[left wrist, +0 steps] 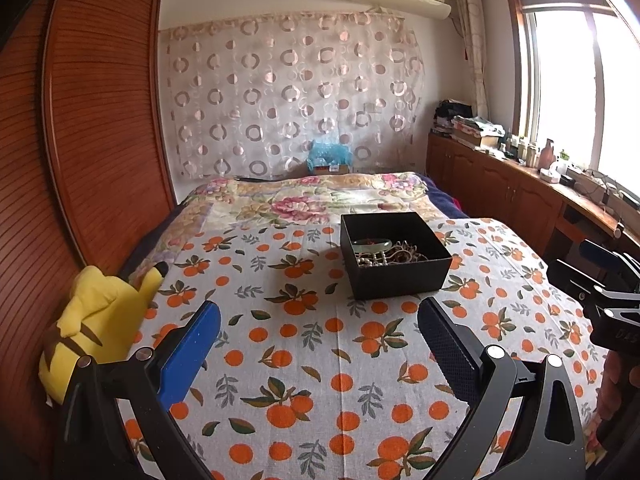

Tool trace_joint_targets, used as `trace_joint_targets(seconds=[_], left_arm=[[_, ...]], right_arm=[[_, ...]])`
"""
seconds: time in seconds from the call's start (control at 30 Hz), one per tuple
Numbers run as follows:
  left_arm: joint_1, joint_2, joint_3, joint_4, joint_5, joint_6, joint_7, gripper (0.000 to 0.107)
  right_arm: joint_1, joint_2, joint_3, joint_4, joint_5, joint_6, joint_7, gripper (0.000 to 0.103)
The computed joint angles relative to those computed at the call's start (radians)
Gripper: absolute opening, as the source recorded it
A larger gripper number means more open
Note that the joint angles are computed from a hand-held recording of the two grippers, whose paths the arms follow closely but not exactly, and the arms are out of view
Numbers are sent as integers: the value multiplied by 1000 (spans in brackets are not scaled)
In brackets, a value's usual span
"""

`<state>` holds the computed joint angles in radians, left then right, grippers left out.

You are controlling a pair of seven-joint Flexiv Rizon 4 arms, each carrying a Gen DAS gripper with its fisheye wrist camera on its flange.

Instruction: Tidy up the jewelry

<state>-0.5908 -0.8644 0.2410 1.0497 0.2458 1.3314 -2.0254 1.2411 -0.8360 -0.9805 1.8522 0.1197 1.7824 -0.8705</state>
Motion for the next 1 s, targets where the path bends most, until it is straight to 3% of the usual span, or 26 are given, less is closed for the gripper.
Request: trace_joint_targets(seconds=[1.0], left_arm=[[-9, 7, 2, -13, 20, -4, -23, 95]], right_arm=[[-1, 3, 3, 3, 7, 5, -7, 100]])
